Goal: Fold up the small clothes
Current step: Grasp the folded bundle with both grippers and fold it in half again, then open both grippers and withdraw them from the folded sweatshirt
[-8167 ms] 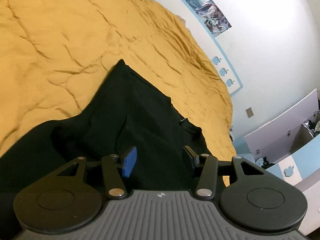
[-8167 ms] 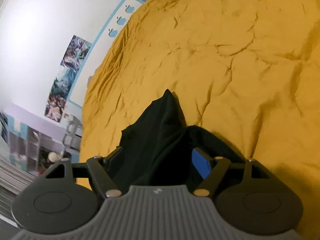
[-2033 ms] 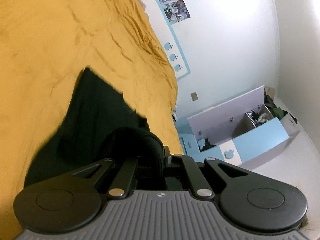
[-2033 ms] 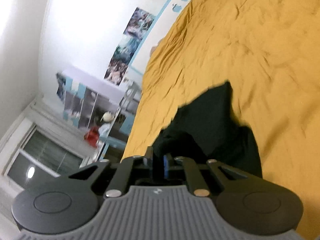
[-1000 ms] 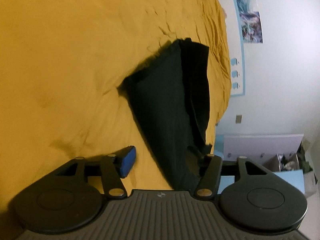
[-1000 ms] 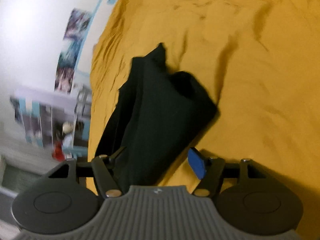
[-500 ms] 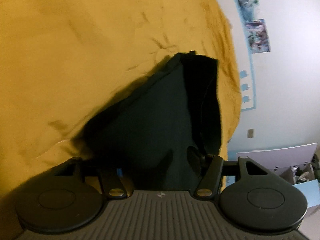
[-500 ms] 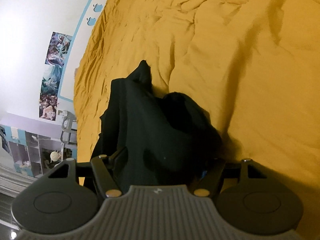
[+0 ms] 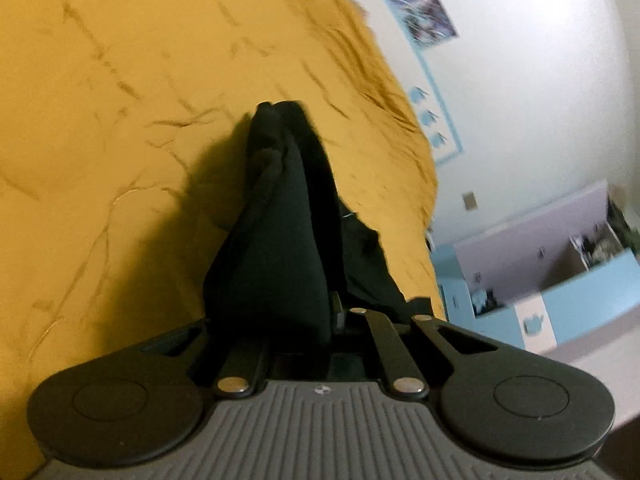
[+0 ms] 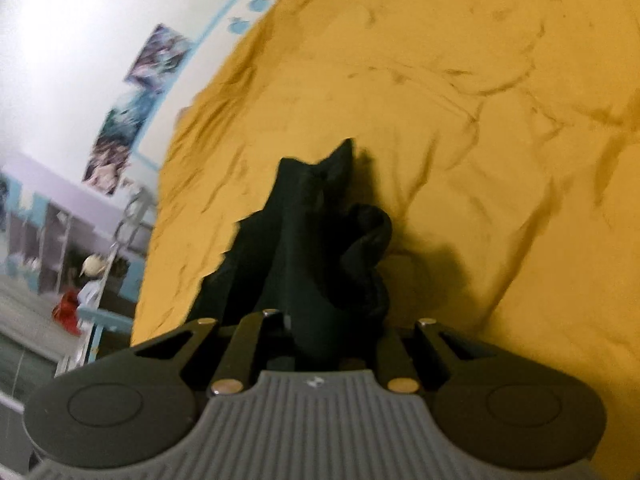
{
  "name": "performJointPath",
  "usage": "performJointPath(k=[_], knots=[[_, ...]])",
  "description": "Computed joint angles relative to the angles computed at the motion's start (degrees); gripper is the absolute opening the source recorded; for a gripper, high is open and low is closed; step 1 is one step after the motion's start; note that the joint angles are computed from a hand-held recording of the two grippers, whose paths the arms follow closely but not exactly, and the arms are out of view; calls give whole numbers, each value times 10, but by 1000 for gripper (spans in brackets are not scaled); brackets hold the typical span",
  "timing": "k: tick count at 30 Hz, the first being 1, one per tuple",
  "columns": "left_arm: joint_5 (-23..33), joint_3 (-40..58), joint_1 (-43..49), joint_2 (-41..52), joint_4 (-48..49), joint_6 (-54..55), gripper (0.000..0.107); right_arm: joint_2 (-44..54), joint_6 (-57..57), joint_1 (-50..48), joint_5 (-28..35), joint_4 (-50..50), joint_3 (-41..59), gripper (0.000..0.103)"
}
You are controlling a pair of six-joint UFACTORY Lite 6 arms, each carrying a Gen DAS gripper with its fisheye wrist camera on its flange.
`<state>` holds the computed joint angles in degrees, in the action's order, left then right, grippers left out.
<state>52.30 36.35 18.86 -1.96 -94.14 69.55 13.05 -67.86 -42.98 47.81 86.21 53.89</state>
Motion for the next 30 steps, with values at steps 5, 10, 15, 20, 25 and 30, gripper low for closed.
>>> performJointPath(k=[5,10,15,20,25,30], knots=[[114,-103,139,-169,176,-82,4,-160,6,-142,126,-146,-104,7],[216,-214,330,-247,344,-49,4,-162,-56,-351,209,-289,-161,7],[191,-180,410,-145,426,17,10,-33,-124,-451,188,-339,-129,25],[203,-45,401,-196,496,-12,20,-134,-189,-454,165,-332,-99,48],[80,28,206,-187,398,-20,21,-214,-293,-302,104,-207,-112,52],[-82,80,33,-29,193,116,23,-102,-347,-65,-70,-71,-39,54]])
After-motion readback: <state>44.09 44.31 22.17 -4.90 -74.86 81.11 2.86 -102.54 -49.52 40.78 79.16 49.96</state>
